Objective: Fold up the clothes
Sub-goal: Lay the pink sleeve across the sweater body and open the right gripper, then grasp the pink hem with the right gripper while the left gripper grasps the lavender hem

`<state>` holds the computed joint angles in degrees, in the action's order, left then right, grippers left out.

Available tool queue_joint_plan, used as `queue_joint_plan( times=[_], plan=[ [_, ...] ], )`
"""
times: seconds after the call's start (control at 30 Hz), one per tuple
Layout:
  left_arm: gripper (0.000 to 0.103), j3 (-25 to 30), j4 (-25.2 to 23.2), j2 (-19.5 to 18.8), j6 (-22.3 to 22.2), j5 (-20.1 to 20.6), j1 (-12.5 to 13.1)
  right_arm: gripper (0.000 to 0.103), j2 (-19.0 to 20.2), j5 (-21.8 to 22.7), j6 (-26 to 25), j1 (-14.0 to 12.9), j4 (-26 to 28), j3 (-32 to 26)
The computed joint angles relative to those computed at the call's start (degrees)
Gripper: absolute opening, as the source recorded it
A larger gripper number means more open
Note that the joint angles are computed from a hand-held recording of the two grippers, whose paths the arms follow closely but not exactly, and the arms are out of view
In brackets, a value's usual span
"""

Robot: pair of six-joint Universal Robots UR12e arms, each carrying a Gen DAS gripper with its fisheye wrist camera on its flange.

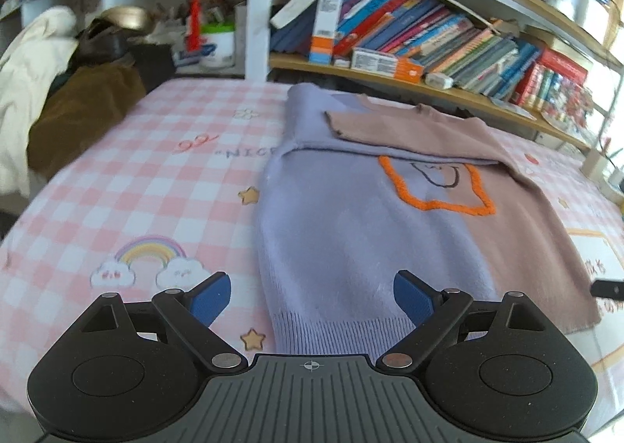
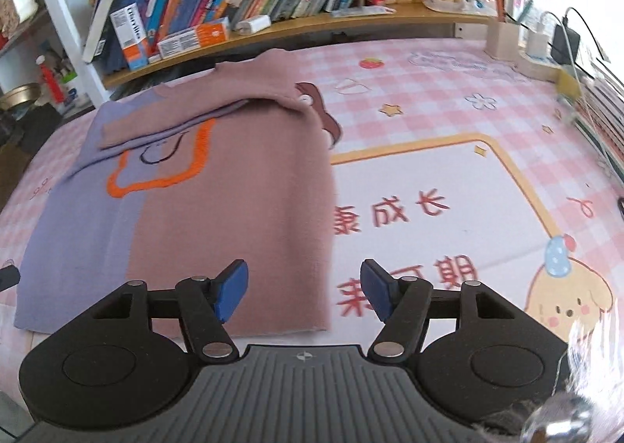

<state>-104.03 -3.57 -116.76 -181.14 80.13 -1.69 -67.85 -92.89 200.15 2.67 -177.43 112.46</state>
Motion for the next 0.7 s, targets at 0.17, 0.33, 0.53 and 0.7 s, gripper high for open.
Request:
queue_joint_plan(
  times=[0.17,0.33,0.53,0.7],
  plan=[
    [0.093,-0.31,-2.61,0.80,-4.68,3.38,-0.67,0.055,-0.45,5.15,-1.00,-1.83,0.57,0.45],
    [0.093,-0.08,-6.28,1.28,-7.84,7.41,-1.35,0.053,-0.75,9.81,-2.58,-3.20,0.81,0.95],
    [0.093,-0.66,-7.43,2.02,-10.23,7.09,-1.08,0.046,-0.99,13.13,-1.60,-4.14,0.93,1.72],
    [0.082,-0.74,-6.76,1.75,-11.12,6.74,-0.80,0.042,-1.05,13.45,-1.37,-4.28,1.10,1.93]
  ],
)
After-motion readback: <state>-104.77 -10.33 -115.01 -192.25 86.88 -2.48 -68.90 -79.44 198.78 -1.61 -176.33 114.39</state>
